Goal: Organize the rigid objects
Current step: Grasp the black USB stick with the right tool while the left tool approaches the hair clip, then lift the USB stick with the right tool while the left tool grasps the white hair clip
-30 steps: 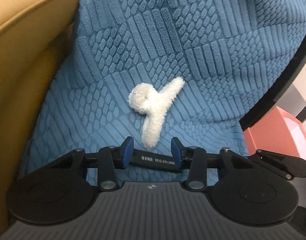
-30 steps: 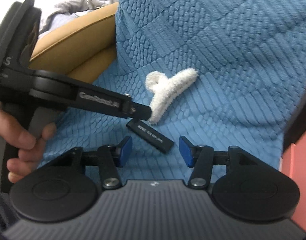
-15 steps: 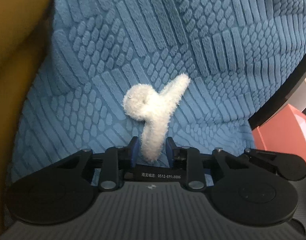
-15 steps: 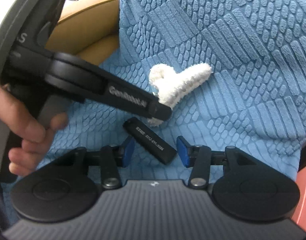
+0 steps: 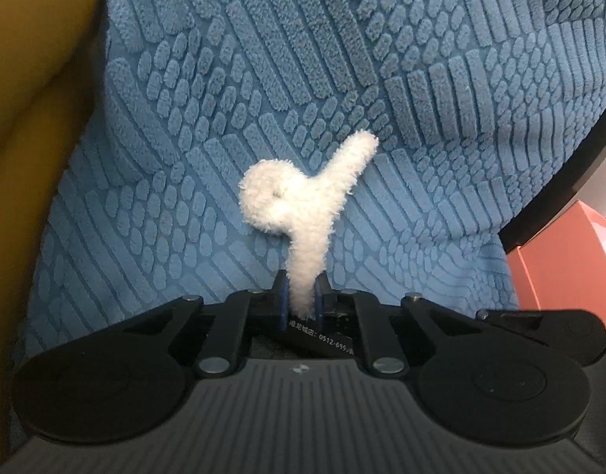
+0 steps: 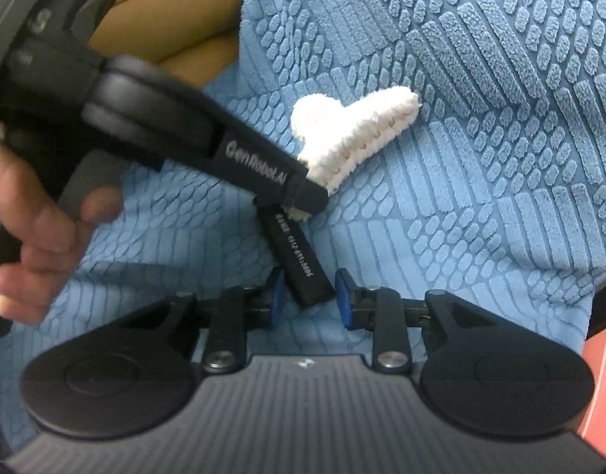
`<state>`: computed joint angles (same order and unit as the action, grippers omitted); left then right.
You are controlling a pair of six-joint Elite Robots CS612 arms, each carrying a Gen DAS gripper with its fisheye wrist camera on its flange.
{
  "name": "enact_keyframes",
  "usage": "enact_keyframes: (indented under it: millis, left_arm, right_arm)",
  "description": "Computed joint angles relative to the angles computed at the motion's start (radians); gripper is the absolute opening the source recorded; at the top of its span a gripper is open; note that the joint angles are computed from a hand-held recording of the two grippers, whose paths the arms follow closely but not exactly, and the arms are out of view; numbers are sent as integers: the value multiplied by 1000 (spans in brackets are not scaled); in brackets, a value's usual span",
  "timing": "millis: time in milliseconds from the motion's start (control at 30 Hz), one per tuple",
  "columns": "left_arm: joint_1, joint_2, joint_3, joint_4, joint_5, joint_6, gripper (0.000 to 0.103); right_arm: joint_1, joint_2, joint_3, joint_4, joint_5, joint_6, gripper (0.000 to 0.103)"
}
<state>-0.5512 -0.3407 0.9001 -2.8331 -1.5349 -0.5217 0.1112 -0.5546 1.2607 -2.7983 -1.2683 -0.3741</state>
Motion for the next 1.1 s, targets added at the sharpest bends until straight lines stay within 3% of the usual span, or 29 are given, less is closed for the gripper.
enact_keyframes:
  millis: [300,500,667,933,1100]
  left_arm:
    - [-6,-52,90,-41,16,-59,14]
    - [-20,-97,180,-77,19,-87,14]
    - [-36,-134,245,-54,40,-129,14]
    - [-58,-182,344,-92,76,-114,14]
    - [-68,-203,406,-137,49,-131,14]
  right_arm:
    - [-6,-49,69,-13,-37,49,27]
    - [-3,-80,116,-23,-98,89,26]
    - [3,-111,179,-68,-151,107,26]
    - [0,-147,242,-88,-180,154,26]
    - [8,-176,297,-107,-223,153,26]
